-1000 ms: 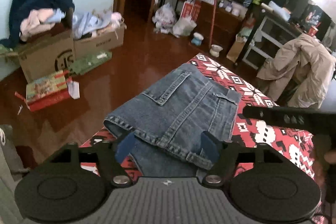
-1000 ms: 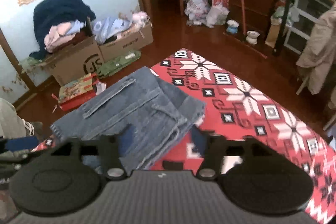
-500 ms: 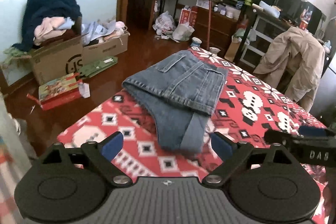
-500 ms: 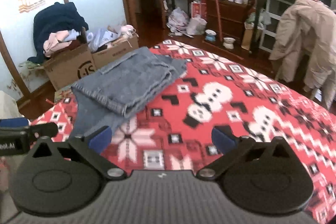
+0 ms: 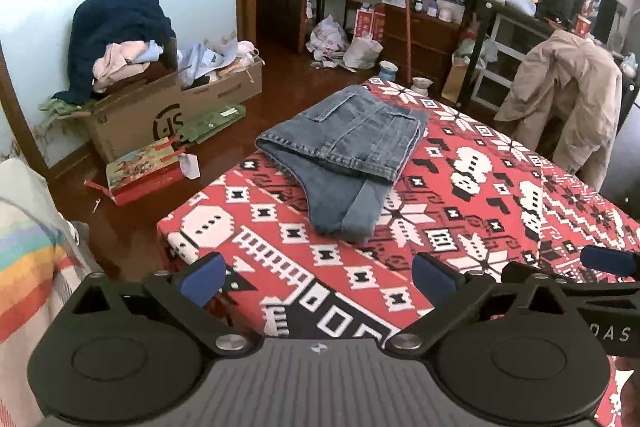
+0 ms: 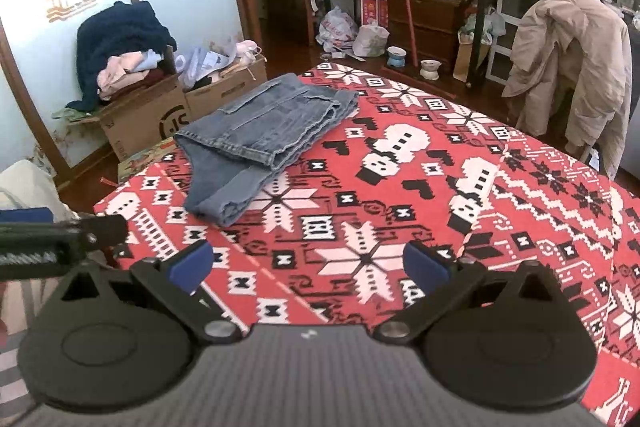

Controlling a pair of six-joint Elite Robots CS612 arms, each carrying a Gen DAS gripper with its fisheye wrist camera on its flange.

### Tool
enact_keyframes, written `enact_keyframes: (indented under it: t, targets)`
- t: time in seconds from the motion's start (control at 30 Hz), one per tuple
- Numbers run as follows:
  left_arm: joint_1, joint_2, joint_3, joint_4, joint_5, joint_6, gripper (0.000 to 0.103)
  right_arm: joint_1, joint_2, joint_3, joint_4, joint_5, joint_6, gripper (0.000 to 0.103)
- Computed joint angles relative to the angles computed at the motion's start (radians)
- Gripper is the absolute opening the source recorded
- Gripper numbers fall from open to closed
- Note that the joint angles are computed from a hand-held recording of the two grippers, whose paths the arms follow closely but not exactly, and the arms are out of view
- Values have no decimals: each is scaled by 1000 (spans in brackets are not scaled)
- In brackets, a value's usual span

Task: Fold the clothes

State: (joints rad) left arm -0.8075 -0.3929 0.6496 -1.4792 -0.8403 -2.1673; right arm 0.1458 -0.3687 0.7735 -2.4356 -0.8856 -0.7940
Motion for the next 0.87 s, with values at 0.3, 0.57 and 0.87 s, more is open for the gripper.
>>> enact_keyframes:
  t: [0.3, 0.57, 0.87]
  targets:
    - [-7, 41, -90, 66, -7, -12, 101, -15, -32, 61, -53, 0, -5, 102]
    - [-8, 47, -104, 81, -21, -26, 101, -18, -41, 78, -57, 1, -9, 102]
    - [-7, 50, -119, 114, -20, -38, 101, -14, -44, 78, -49, 5, -13, 102]
